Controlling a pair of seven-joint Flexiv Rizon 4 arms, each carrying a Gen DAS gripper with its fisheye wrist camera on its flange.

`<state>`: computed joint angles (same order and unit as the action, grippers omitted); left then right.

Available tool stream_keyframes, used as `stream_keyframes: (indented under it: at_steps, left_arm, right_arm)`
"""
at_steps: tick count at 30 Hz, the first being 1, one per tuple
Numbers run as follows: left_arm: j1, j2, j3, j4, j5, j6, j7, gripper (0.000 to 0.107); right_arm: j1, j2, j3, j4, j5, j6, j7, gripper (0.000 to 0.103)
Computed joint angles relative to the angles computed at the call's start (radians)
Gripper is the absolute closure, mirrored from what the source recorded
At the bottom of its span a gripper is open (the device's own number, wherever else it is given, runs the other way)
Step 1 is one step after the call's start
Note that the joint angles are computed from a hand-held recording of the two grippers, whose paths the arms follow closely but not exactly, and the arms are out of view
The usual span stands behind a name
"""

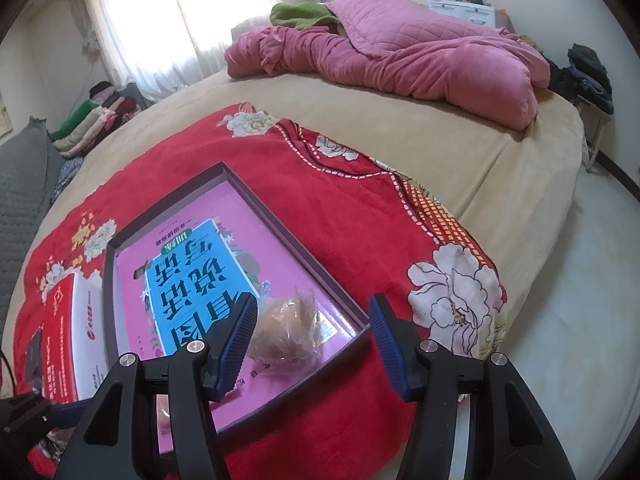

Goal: Organize soft objects
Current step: 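Withdraw both open tools up from the tray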

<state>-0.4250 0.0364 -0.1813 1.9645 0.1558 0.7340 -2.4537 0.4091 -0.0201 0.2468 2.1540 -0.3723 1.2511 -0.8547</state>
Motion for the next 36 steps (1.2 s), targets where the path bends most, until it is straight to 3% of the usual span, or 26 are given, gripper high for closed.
stream_keyframes:
  at_steps: [6, 7, 8, 9, 22, 36]
  left_arm:
    - [0.005, 0.042, -0.008, -0.003, 0.056, -0.020, -0.073, 0.024]
    - [0.007, 0.051, -0.012, -0.006, 0.069, -0.029, -0.086, 0.024]
    - [0.009, 0.059, -0.016, -0.009, 0.081, -0.041, -0.097, 0.023]
    - [0.011, 0.065, -0.020, -0.012, 0.090, -0.050, -0.106, 0.023]
    - [0.026, 0.166, -0.071, -0.005, 0.169, -0.140, -0.200, 0.023]
    - [0.057, 0.298, -0.122, 0.037, 0.177, -0.221, -0.260, 0.023]
  right_arm:
    - [0.001, 0.016, 0.004, -0.004, 0.001, -0.016, -0.006, 0.043]
    - [0.000, 0.022, 0.004, -0.002, -0.012, -0.017, 0.003, 0.041]
    - [0.000, 0.027, 0.005, -0.002, -0.018, -0.019, 0.007, 0.029]
    - [0.000, 0.034, 0.007, -0.003, -0.015, -0.018, 0.002, 0.025]
    - [0.005, 0.121, 0.042, 0.002, -0.049, -0.056, 0.018, 0.025]
    - [0.031, 0.211, 0.073, -0.013, 0.017, -0.121, 0.007, 0.024]
